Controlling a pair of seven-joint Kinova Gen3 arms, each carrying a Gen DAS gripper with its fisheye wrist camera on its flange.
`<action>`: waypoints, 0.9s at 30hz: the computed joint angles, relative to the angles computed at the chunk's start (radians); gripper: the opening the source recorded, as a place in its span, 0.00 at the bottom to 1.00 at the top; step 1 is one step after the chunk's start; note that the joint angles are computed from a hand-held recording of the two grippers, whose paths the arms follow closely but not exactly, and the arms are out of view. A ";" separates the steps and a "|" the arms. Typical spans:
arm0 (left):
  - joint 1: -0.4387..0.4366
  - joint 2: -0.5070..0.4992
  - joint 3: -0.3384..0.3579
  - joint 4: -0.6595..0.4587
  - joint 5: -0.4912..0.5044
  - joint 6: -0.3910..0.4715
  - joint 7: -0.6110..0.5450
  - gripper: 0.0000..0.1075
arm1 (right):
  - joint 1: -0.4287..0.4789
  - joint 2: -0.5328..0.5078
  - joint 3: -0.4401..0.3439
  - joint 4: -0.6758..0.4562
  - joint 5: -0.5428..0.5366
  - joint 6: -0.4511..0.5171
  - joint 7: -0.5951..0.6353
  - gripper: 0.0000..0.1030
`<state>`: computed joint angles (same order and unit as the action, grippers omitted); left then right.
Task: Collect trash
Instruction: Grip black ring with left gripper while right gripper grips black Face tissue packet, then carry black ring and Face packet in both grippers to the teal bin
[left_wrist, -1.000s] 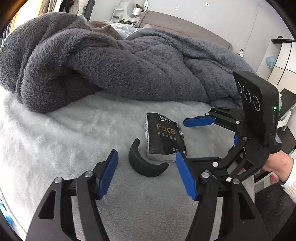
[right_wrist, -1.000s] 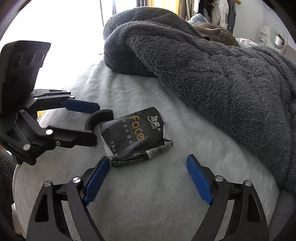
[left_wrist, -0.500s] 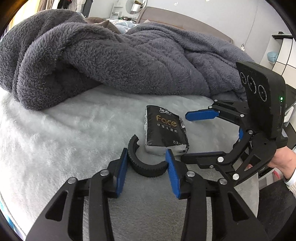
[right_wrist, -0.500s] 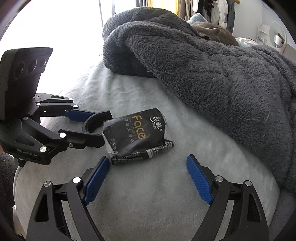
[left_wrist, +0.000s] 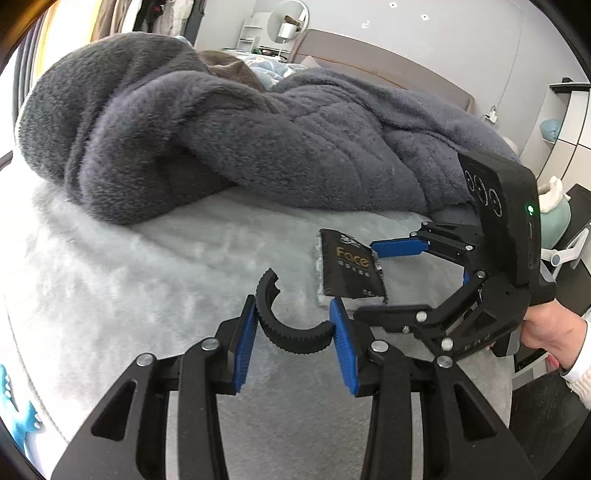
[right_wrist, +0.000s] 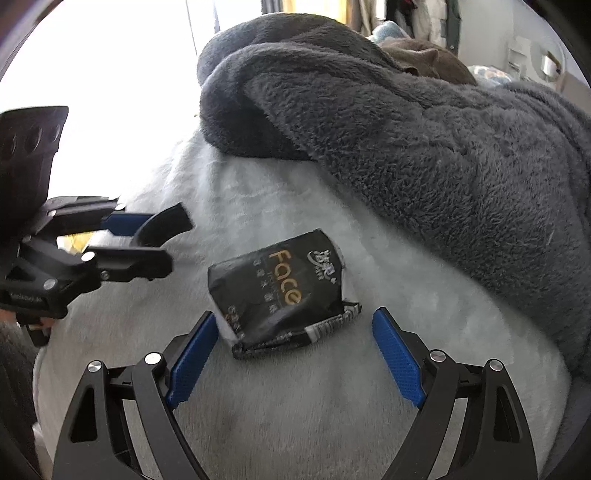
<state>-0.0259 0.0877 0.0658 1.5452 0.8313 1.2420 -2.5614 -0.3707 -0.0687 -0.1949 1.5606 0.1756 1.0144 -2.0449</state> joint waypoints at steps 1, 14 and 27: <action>-0.003 -0.003 -0.003 0.001 -0.001 -0.002 0.000 0.39 | 0.004 0.001 0.006 0.002 -0.012 -0.010 -0.004 0.84; -0.056 -0.037 -0.053 -0.019 -0.045 0.001 0.064 0.39 | -0.043 0.083 0.000 -0.081 0.071 0.041 -0.121 0.73; -0.144 -0.072 -0.122 -0.016 -0.112 0.013 0.166 0.40 | -0.211 0.192 0.010 -0.266 0.241 0.093 -0.389 0.73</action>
